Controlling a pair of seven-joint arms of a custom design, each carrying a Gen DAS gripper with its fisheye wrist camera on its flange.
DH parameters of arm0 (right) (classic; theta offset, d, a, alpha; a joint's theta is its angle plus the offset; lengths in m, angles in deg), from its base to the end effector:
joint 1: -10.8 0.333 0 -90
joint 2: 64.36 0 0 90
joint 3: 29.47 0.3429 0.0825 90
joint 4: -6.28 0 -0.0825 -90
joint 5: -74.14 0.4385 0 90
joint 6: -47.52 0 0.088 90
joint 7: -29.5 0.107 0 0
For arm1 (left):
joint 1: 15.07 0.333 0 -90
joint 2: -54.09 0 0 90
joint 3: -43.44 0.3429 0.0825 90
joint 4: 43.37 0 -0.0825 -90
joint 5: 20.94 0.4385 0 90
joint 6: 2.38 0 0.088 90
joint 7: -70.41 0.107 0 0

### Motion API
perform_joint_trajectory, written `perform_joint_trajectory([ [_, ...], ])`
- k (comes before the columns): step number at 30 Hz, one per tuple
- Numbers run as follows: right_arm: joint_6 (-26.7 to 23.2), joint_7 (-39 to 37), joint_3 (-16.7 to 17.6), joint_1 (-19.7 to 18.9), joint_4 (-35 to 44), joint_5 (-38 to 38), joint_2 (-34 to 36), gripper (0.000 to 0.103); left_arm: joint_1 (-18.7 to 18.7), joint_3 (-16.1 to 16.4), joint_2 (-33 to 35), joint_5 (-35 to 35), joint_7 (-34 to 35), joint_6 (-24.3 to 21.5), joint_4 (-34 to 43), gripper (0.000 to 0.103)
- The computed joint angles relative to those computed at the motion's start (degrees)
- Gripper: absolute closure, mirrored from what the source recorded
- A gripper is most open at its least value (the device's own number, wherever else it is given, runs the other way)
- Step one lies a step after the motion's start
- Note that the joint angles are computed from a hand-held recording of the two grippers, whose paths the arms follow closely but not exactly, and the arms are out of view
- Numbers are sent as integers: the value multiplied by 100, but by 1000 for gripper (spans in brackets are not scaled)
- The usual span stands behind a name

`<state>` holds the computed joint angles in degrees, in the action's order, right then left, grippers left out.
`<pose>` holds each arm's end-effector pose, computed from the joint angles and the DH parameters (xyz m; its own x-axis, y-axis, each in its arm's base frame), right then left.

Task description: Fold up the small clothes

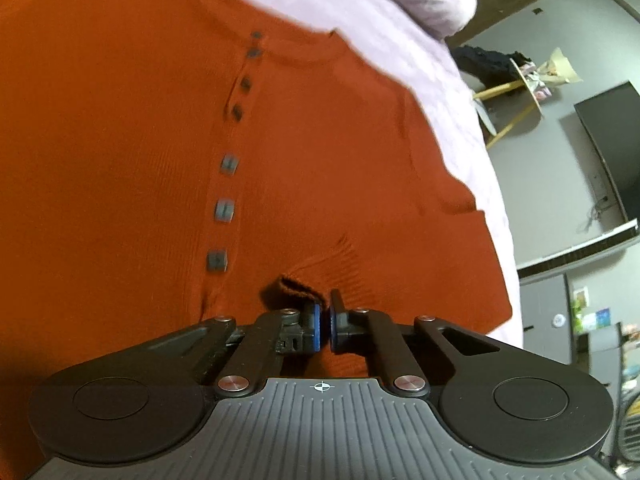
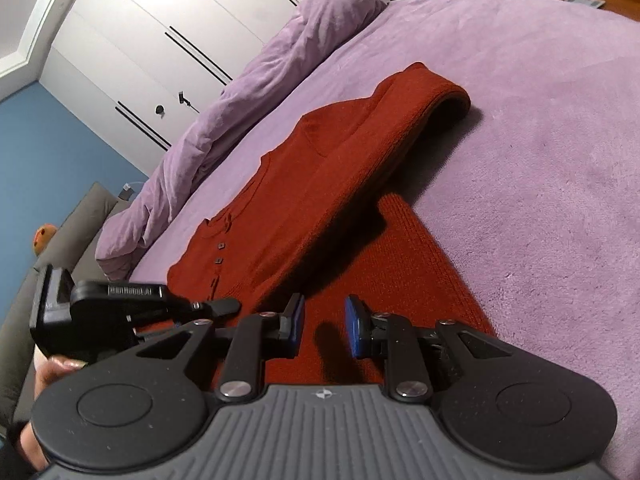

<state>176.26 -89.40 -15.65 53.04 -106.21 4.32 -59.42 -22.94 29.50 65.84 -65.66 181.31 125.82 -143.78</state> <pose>0.3903 0.5262 0.4686 -0.4508 -0.6122 -0.6497 -0.3024 0.7895 -0.5341 0.6504 -0.2704 0.4973 -0.3589 -0.7078 0.6084 -0.9250 0.1826 -0.3333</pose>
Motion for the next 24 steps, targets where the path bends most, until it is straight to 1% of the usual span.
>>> perform_joint_trajectory([
  [3,17,-247,-6,-21,31,155,2,82,-62,-24,-199,106,633,662,-38,98],
  [4,5,-360,-6,-26,45,221,5,82,-95,-11,-287,225,836,981,-79,98],
  [5,-38,-500,-4,-28,72,311,13,83,-145,12,-379,431,1038,1434,-147,98],
  [6,-135,-703,3,-25,127,448,30,83,-223,48,-446,789,1122,1986,-241,97],
  [7,-318,-1018,17,-12,224,640,68,83,-312,111,-482,1307,1041,2572,-341,97],
  [8,-484,-1288,23,3,324,810,112,83,-397,221,-481,1968,748,3067,-416,97],
  [9,-694,-1624,28,20,467,1024,172,83,-430,318,-442,2454,450,3281,-409,97],
  [10,-862,-1913,22,34,602,1203,219,83,-408,375,-393,2704,249,3295,-342,97],
  [11,-953,-2067,3,46,687,1300,234,82,-326,379,-335,2693,171,3172,-236,97],
  [13,-986,-2241,-64,33,753,1293,181,74,-199,365,-231,2613,22,2995,-79,97],
  [15,-1052,-2329,-127,-5,826,1111,155,60,-125,344,-155,2618,-47,2971,-16,97],
  [17,-1062,-2815,-200,-122,1020,1174,218,47,-15,275,-138,2452,101,2972,-37,97],
  [18,-1006,-3139,-250,-198,1145,1210,296,38,50,239,-161,2311,221,2972,-80,97],
  [21,-1040,-4194,-410,-406,1681,1656,696,37,152,195,-138,2065,464,2987,-88,97],
  [22,-957,-4421,-486,-477,1815,1784,830,37,78,219,-9,2198,334,3001,54,97],
  [24,-867,-4711,-608,-573,1998,2064,1027,39,113,202,38,2173,412,2970,109,97],
])
